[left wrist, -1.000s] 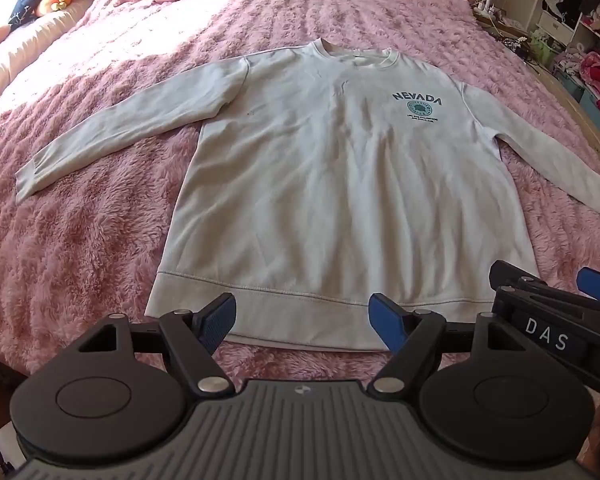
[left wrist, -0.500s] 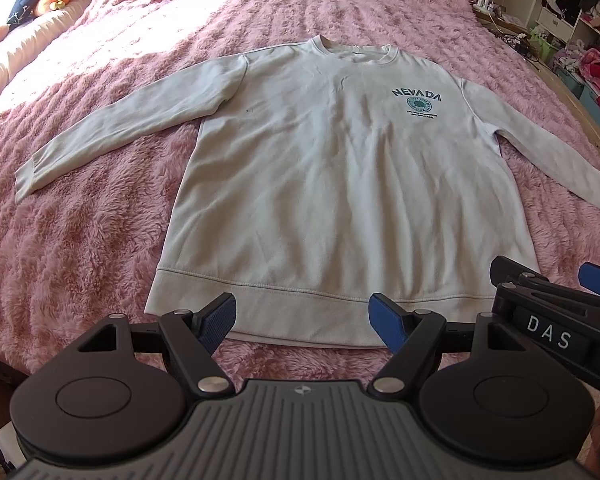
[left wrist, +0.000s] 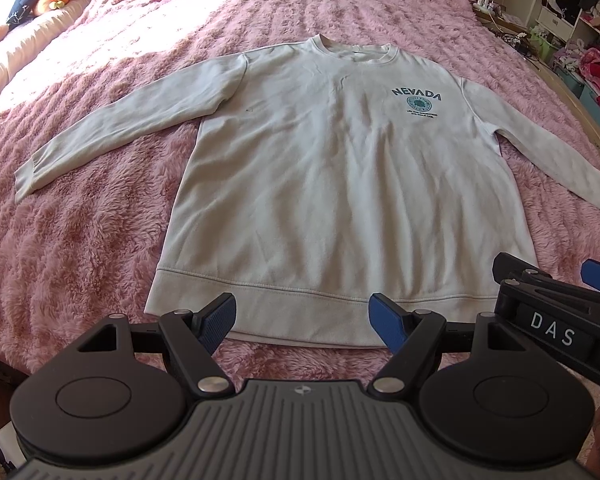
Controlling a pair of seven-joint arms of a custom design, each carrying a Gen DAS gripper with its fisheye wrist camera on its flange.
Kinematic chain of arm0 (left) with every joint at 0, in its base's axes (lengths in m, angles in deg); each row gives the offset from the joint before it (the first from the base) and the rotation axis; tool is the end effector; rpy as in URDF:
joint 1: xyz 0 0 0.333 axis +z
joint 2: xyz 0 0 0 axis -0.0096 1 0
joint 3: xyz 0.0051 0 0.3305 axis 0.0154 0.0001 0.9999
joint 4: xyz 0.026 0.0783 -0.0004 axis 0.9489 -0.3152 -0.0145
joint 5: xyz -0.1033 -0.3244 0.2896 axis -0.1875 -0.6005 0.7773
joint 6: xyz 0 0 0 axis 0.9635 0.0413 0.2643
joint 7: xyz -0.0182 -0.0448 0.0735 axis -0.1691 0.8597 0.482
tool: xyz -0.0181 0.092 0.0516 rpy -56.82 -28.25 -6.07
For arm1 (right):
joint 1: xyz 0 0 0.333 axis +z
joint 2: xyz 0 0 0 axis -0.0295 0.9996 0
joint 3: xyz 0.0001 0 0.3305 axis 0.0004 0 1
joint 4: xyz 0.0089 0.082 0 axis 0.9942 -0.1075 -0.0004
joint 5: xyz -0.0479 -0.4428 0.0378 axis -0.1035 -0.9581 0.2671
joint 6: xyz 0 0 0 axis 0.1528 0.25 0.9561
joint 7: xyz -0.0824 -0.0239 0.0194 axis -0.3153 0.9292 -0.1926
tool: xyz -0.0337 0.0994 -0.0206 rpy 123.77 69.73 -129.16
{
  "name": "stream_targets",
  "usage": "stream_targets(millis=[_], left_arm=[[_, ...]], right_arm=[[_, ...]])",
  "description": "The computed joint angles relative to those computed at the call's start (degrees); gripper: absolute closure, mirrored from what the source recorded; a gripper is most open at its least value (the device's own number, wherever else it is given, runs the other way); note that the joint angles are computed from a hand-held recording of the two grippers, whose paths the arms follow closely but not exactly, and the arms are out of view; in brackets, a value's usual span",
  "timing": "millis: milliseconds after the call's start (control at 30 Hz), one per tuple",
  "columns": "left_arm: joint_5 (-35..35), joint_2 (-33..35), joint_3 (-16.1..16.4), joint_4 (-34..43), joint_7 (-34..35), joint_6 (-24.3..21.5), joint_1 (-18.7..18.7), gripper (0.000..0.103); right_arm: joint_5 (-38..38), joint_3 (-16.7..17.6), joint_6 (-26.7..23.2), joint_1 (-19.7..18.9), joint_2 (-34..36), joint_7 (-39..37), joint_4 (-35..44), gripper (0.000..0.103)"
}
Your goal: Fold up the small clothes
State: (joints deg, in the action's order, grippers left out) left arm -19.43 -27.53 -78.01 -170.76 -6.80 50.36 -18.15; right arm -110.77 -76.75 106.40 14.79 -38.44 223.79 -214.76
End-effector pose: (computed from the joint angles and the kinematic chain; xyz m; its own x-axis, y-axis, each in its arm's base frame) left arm 0.4537 -0.2129 0.5804 -0.1126 -0.9934 0.0229 -0.8597 0.0858 -0.5035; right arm 0.4066 0.1580 0.5853 -0.2446 -0.9683 0.0506 -0.7517 0.1564 -0.6407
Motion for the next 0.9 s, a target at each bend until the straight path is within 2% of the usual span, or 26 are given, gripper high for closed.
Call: stream_targets(millis=[900], left_arm=[[-0.1, 0.5, -0.1, 0.6, 0.3, -0.6, 0.2, 0.015]], right_arm=[[0.3, -0.1, 0.0, -0.1, 0.0, -0.9, 0.1, 0.02]])
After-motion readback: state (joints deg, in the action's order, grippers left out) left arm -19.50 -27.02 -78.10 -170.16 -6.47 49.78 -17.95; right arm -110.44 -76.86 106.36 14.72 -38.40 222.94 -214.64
